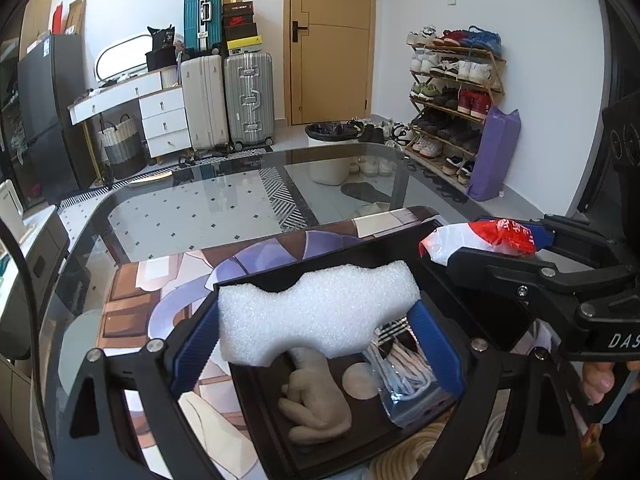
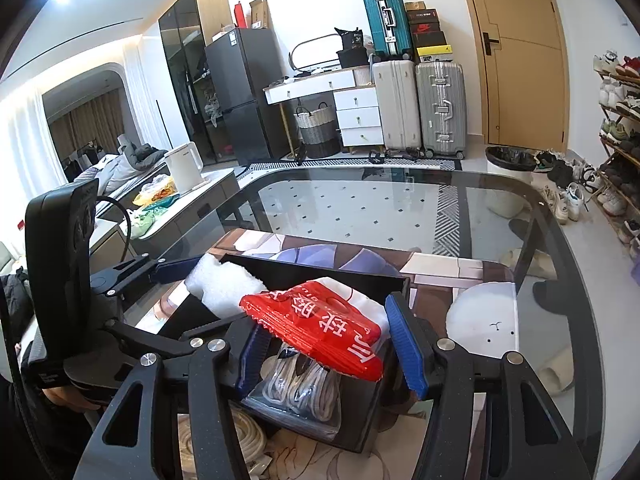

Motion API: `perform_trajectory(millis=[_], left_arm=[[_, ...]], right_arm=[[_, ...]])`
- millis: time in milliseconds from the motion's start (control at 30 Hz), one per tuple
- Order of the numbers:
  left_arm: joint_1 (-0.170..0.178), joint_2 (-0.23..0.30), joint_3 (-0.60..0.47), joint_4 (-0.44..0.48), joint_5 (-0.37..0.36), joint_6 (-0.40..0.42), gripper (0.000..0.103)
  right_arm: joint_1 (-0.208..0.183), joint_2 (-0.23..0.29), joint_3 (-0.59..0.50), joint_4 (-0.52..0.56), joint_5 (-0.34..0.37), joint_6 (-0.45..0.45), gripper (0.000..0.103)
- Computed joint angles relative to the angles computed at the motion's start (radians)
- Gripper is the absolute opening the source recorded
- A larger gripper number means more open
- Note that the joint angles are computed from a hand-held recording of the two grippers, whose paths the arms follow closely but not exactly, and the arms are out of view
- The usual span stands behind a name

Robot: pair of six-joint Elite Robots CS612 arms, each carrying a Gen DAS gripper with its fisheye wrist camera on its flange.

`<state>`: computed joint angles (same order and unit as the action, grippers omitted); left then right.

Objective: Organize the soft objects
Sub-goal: 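Open the left gripper to drop the foam in the box while the right releases the red packet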

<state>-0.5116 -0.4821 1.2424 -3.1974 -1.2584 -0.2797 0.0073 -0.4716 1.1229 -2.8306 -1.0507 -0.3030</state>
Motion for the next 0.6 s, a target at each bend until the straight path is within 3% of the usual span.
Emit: perform_trajectory(millis=[333, 467, 600], left_arm=[[-0.002, -0.001, -0.003, 0.009, -0.003, 0.029, 0.092], [-0.004, -0.005, 0.010, -0.006, 0.006, 0.027, 0.099], [-0.003, -0.011, 0.024, -0.025, -0.002, 0.028, 0.103]], right_arm=[[-0.001, 0.025, -0.041, 0.018, 0.011, 0.030, 0.060], [-0.007, 0.022, -0.035, 0.011, 0.036, 0.057, 0.078], [-0.013, 0.010, -0.013, -0.008, 0.036, 0.066, 0.083]])
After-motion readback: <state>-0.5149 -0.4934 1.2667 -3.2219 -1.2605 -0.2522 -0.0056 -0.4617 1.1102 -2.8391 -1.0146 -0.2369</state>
